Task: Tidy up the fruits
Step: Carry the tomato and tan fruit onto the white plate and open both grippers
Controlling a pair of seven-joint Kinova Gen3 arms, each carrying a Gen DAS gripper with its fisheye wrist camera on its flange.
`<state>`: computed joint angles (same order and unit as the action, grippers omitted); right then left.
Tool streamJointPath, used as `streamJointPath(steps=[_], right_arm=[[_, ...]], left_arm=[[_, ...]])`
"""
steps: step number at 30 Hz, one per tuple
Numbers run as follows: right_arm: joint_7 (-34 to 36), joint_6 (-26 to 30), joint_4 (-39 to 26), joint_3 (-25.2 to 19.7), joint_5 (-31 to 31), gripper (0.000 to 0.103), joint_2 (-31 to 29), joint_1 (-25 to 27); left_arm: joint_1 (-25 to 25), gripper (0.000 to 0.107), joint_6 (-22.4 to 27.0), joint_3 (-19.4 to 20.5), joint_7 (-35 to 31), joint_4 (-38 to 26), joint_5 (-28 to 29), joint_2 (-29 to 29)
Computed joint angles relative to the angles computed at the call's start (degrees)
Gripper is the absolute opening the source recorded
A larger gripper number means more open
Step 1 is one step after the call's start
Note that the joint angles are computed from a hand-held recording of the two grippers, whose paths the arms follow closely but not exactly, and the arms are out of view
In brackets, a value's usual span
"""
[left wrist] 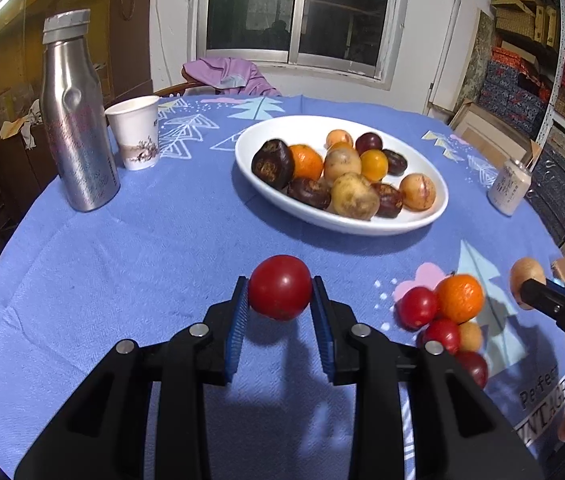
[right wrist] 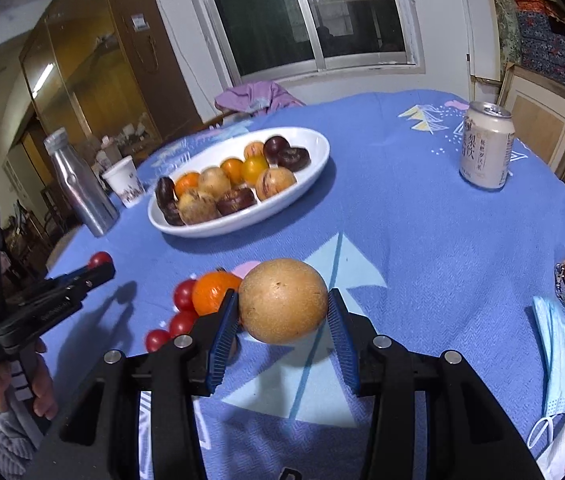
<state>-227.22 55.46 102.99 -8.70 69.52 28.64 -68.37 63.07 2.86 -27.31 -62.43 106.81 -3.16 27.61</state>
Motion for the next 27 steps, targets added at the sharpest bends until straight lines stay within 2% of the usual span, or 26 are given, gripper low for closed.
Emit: streamJointPath(steps=[2, 7, 13, 16, 18, 19, 21, 23, 27], right_arm=[[-3.05, -0.04, 1.47, 0.35, 2.00, 0.046, -1.08, -0.51], [-7.05, -0.87, 3.88, -0.72, 5.77, 0.046, -4.91, 2.12], [-1.45, 0.29, -0.79, -1.32, 7.73, 0.046, -7.97, 7.17], [-0.36, -3.22, -3.31, -0.84, 10.37, 0.046, -7.16, 10.04], [0.47, -6.05, -5.02, -0.26, 11.29, 0.046, -5.56, 11.81], [0.97, -8.22, -5.97, 0.76, 11.27, 0.046, -4.40, 12.38], [4.73, -11.28, -8.44, -0.02, 9.34, 0.046, -1.52, 15.43], [8.43, -13.63, -10.21, 1.50, 5.65, 0.046, 0.18, 16.00], [12.49, -16.38, -11.87, 3.48, 1.56, 0.046, 2.07, 16.66]], left_arm=[[0.14, 0.030, 1.26, -0.17, 0.17, -1.62, -0.08, -0.30], [-2.89, 0.030, 5.88, 3.58, 2.17, -9.10, -2.82, -1.19], [-6.22, 0.030, 5.96, 7.97, 6.08, -16.50, -5.35, 0.10], [-9.87, 0.030, 5.71, 12.14, 6.19, -18.67, -6.37, 2.04], [-13.28, 0.030, 9.14, 15.91, 4.35, -21.67, -7.02, 4.32], [-15.21, 0.030, 10.45, 17.93, 3.56, -22.75, -7.26, 5.01], [-17.88, 0.030, 12.97, 20.05, 3.28, -25.36, -7.23, 6.72], [-21.02, 0.030, 15.05, 23.10, 2.20, -27.66, -6.90, 8.19], [-21.59, 0.030, 17.19, 23.80, 2.40, -31.08, -7.84, 10.39]])
